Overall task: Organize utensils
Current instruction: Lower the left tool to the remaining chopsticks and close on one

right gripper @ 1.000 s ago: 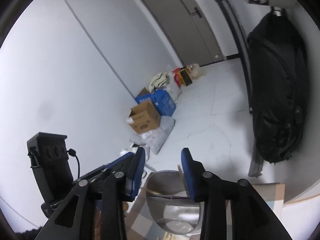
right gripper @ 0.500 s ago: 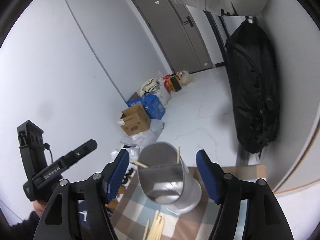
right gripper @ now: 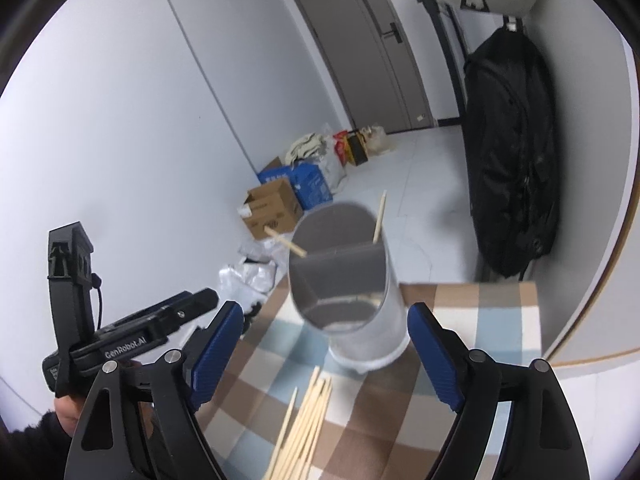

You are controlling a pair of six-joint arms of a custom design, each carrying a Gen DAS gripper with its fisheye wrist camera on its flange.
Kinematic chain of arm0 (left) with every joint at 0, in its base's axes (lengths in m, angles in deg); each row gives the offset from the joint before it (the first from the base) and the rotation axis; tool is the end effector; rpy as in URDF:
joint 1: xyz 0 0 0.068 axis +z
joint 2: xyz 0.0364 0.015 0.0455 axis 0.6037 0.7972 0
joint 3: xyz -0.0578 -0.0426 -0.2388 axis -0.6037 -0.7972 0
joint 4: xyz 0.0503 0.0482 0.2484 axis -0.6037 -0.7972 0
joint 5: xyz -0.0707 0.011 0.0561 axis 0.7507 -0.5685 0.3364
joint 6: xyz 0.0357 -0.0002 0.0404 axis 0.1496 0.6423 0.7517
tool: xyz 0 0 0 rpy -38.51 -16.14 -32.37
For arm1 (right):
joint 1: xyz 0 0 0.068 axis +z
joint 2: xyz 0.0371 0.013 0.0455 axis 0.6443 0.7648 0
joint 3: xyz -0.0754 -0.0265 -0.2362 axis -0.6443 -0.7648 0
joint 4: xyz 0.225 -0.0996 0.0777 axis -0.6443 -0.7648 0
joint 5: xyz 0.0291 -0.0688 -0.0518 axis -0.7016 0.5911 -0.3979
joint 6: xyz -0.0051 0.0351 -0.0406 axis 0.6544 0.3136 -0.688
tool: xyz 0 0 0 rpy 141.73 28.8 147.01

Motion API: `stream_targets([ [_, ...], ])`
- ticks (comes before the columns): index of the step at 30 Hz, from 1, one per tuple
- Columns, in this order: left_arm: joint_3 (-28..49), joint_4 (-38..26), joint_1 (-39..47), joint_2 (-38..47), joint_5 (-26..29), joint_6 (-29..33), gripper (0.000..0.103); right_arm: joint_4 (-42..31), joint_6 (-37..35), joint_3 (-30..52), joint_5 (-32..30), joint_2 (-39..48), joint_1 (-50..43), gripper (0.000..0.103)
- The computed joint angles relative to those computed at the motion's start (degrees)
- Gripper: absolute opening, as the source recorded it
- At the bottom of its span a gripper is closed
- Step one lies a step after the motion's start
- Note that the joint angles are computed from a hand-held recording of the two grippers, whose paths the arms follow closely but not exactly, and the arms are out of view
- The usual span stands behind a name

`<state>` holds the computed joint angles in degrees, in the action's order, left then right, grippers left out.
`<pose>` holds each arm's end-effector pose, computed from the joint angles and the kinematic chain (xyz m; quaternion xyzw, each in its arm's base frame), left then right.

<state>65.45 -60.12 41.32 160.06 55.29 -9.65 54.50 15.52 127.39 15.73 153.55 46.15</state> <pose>0.2805 0.0093 0.2376 -0.0040 0.9144 -0.1456 0.3776 0.2776 0.0448 0.2430 -0.0883 0.8780 0.2476 0.4000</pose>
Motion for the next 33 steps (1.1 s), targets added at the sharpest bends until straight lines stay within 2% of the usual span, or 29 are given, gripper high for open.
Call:
stream_targets([
  [8, -3.8, -2.1, -1.0, 3.5, -5.9, 2.1, 0.069, 4.3, 0.4, -6.3, 2.7, 0.6, 2.6, 0.084],
  [11, -3.2, -4.1, -0.7, 6.3, -4.5, 3.6, 0.069, 5.3, 0.1, -7.4, 3.6, 1.2, 3.2, 0.084],
  [22, -2.7, -6.1, -2.9, 14.2, -9.4, 4.3, 0.069, 5.7, 2.1, -7.8, 3.5, 2.5, 2.3, 0.084],
  [33, -3.2, -5.3, -6.3, 14.1, -16.0, 2.2, 0.067, 5.8, 3.1, -7.0, 3.2, 3.7, 1.6, 0.084],
])
